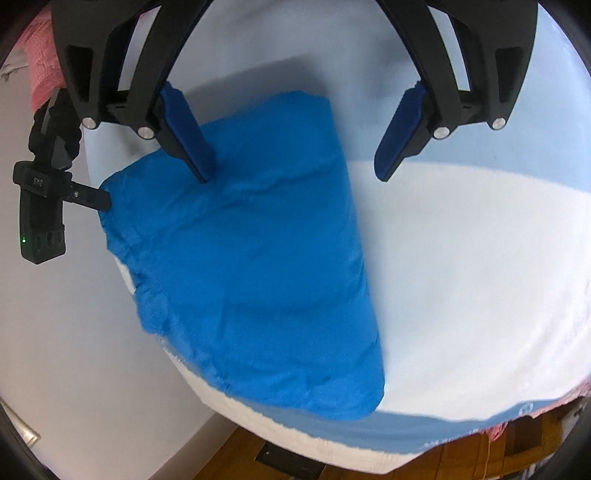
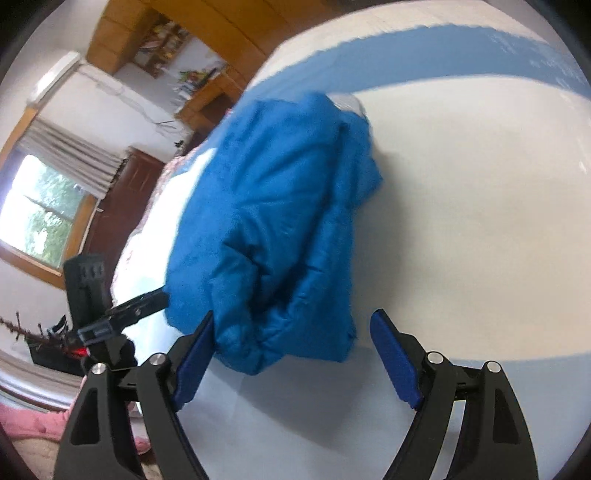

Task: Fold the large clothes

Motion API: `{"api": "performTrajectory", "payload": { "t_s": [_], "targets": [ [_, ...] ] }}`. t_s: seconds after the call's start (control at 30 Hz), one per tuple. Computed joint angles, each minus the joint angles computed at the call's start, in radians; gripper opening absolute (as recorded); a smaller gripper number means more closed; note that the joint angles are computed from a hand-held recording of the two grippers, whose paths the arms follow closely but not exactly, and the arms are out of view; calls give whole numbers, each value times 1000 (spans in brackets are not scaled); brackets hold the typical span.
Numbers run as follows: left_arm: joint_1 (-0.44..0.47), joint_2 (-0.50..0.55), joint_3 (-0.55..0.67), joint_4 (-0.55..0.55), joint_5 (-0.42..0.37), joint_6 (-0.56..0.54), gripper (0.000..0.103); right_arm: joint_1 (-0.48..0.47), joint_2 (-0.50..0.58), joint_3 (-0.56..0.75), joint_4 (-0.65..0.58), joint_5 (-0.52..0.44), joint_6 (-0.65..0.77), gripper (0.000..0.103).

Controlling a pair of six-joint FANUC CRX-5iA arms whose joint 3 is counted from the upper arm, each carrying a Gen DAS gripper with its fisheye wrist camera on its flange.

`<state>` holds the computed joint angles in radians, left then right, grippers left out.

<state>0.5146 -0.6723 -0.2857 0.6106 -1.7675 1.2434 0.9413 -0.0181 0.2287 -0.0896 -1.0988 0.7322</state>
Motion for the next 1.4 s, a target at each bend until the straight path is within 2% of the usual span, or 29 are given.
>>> {"api": "performTrajectory", "payload": {
  "t_s": [0.03, 0.07, 0.2, 0.27, 0.43, 0.6, 0.7, 0.83, 1.03, 1.17, 1.3, 1.4],
  "targets": [
    [-44, 16, -18, 1, 48, 9, 91, -1, 4, -9, 1, -7, -11, 83],
    [-93, 29, -1, -46, 65, 49, 92, -6, 12, -9, -10, -14, -18, 83],
    [-133, 40, 7, -72, 84, 80, 92, -8, 22, -28, -17, -4, -64, 83],
    [-160, 51, 41, -104, 83, 115, 91, 16, 12, -35, 34, -11, -96, 83],
    [-214, 64, 151, -186, 46, 178, 90, 115, 32, 29, 211, -125, -172, 84],
    [-335, 94, 291, -339, -8, 304, 91, 214, 72, 111, 344, -274, -240, 99],
    [-423, 110, 364, -438, -37, 372, 91, 256, 104, 160, 398, -344, -260, 99],
    [-490, 124, 443, -504, -73, 418, 91, 310, 146, 226, 448, -445, -275, 99],
    [-564, 119, 514, -543, -101, 480, 91, 362, 179, 285, 483, -516, -296, 99],
    [-674, 137, 565, -610, -114, 556, 91, 383, 196, 319, 515, -554, -293, 99],
    [-675, 131, 590, -601, -141, 564, 91, 399, 188, 327, 524, -563, -298, 99],
    [-727, 141, 614, -637, -155, 587, 91, 412, 188, 334, 535, -575, -303, 99]
  ]
}}
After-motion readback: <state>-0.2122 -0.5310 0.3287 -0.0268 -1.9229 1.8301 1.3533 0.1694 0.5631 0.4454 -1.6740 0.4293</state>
